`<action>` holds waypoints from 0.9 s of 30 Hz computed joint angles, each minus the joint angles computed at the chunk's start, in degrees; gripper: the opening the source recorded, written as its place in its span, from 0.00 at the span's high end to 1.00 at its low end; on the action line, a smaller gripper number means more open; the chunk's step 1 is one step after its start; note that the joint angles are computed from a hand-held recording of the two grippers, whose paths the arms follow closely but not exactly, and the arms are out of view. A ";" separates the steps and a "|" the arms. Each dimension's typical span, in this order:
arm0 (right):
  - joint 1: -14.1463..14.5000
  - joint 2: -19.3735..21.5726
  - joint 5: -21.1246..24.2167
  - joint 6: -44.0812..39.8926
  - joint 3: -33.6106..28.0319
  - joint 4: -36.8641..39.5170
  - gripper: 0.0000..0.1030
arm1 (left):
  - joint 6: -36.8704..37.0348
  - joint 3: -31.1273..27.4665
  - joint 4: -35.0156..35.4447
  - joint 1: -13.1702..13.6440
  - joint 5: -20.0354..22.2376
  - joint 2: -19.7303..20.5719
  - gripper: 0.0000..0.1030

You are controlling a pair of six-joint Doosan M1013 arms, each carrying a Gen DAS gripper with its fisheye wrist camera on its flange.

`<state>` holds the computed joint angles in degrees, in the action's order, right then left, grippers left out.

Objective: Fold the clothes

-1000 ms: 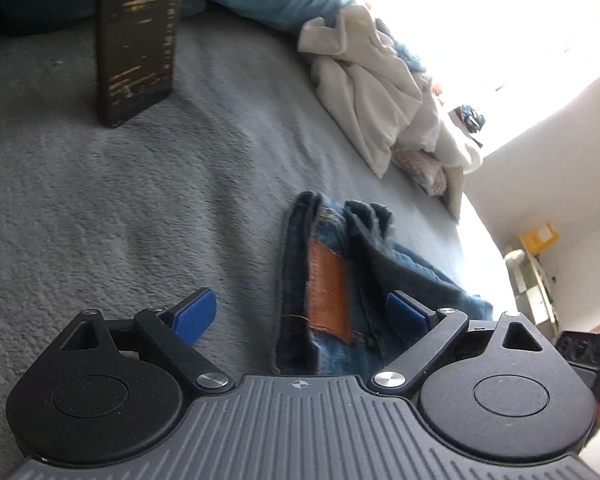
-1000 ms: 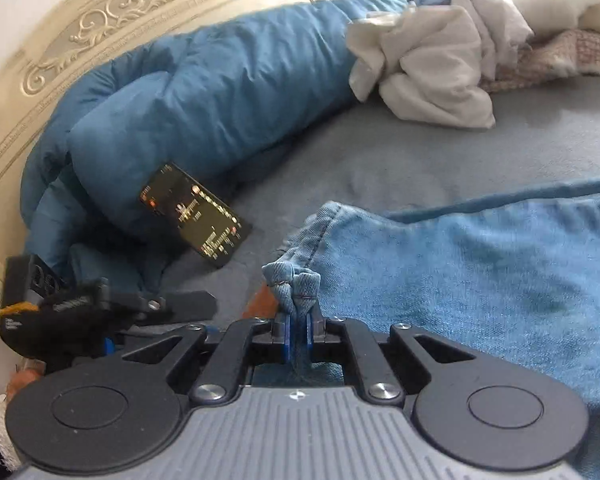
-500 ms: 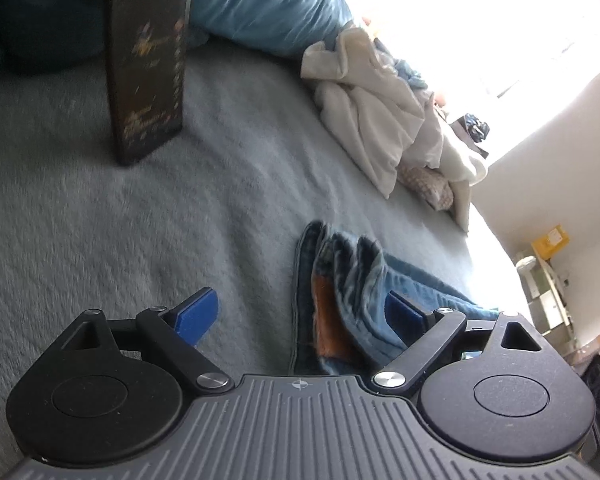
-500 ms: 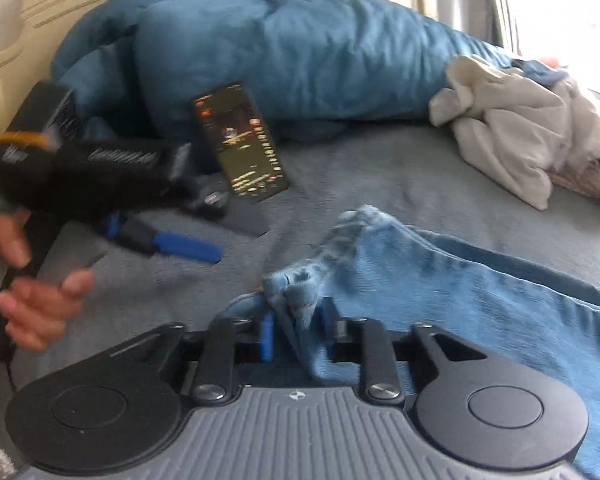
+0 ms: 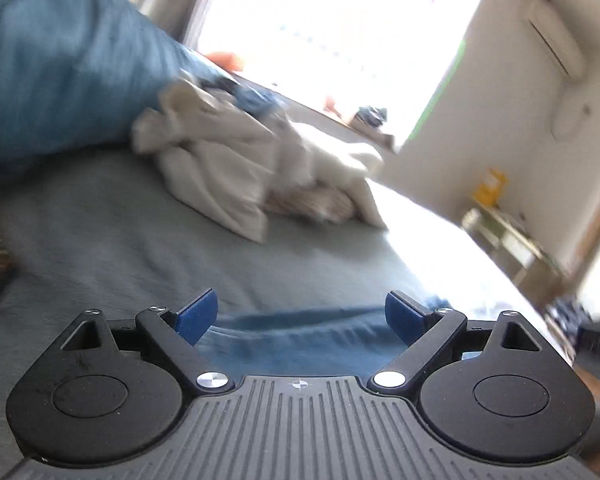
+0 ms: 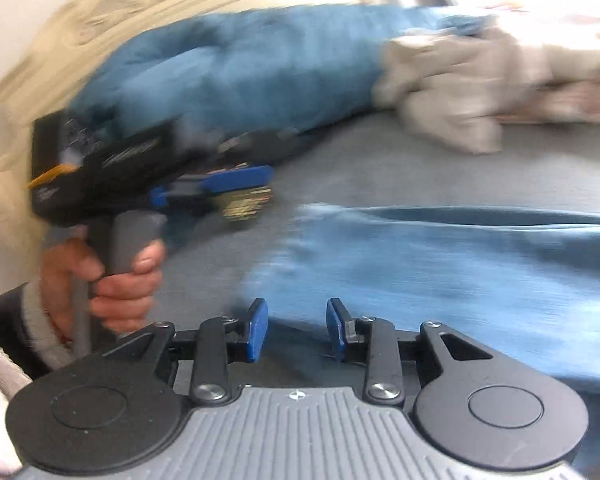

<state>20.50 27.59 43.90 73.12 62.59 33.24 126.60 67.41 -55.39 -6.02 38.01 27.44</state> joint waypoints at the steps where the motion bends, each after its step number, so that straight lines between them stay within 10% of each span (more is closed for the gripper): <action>1: -0.29 -1.12 -1.85 4.11 1.06 -5.87 0.66 | -1.70 -0.42 3.35 -0.62 0.23 0.35 0.12; 5: -1.77 -2.97 -5.15 27.44 2.59 -30.93 0.70 | -12.20 -2.22 20.43 -2.94 1.71 1.80 0.22; 9: -3.81 -1.61 -4.52 38.16 1.20 -40.63 0.76 | -19.48 -2.57 30.68 -3.50 3.82 2.62 0.28; 13: -5.35 2.64 4.95 39.23 -2.38 -43.65 0.86 | -18.62 -1.97 31.49 -3.47 3.45 2.23 0.27; 27: -7.60 11.33 8.98 38.24 -15.56 -38.94 0.95 | -15.16 -2.00 29.20 -3.13 4.17 2.37 0.27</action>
